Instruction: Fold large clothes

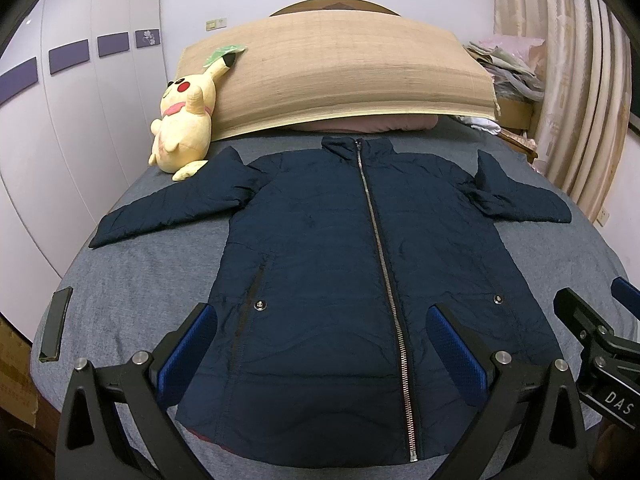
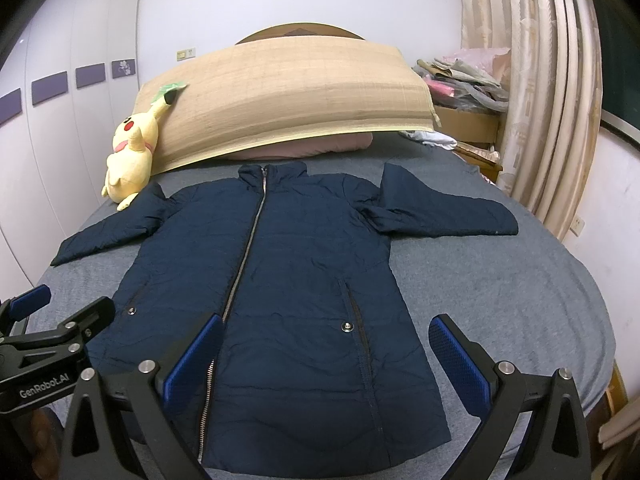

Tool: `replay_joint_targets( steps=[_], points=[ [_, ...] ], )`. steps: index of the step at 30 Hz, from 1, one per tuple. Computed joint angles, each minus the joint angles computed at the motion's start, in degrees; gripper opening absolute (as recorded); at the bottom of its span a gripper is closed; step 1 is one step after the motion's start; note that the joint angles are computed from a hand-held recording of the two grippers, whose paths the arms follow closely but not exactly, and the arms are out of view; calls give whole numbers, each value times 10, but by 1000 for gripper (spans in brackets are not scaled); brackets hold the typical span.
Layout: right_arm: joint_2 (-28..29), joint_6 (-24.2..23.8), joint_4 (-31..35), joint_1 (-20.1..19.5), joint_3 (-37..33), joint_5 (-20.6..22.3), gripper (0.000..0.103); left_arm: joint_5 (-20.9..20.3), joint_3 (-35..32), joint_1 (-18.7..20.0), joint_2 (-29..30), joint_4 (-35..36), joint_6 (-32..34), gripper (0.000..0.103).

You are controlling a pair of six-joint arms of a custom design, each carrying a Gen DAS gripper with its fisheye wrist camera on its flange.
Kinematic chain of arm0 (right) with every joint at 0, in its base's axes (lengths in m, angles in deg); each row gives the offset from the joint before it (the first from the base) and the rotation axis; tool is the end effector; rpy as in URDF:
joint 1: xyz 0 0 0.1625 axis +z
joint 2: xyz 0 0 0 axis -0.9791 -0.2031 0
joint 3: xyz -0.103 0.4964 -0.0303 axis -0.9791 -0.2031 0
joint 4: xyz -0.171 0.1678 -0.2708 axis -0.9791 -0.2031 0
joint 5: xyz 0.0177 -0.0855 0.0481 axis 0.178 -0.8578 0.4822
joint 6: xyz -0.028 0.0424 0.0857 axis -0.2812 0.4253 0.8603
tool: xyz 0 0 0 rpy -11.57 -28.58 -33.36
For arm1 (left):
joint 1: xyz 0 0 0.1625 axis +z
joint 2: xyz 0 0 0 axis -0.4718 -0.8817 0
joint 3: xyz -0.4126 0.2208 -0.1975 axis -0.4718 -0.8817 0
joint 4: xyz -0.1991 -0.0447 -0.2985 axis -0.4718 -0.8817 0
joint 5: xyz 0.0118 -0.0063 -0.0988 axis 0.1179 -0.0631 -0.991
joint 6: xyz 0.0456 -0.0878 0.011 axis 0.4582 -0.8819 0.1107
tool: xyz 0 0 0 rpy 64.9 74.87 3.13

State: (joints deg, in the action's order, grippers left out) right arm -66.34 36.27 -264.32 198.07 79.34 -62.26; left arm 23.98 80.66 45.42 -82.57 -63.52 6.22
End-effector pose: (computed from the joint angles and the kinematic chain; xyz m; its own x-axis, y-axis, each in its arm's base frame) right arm 0.2866 -0.3887 0.3275 -0.6859 -0.0180 0.7275 -0.5568 0.6566 -0.5088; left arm -0.3908 -0.3496 0.2101 -0.7032 -0.0695 -0.7076 0.4836 0.6828 -0.5476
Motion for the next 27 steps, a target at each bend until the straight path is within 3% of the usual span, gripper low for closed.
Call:
replay_joint_targets(
  steps=[19, 27],
  points=[
    [1, 3, 1, -11, 1, 4, 103, -5, 2, 8, 6, -12, 9, 103],
    [-16, 22, 26, -46, 0, 23, 103, -7, 5, 28, 5, 0, -1, 103]
  ],
)
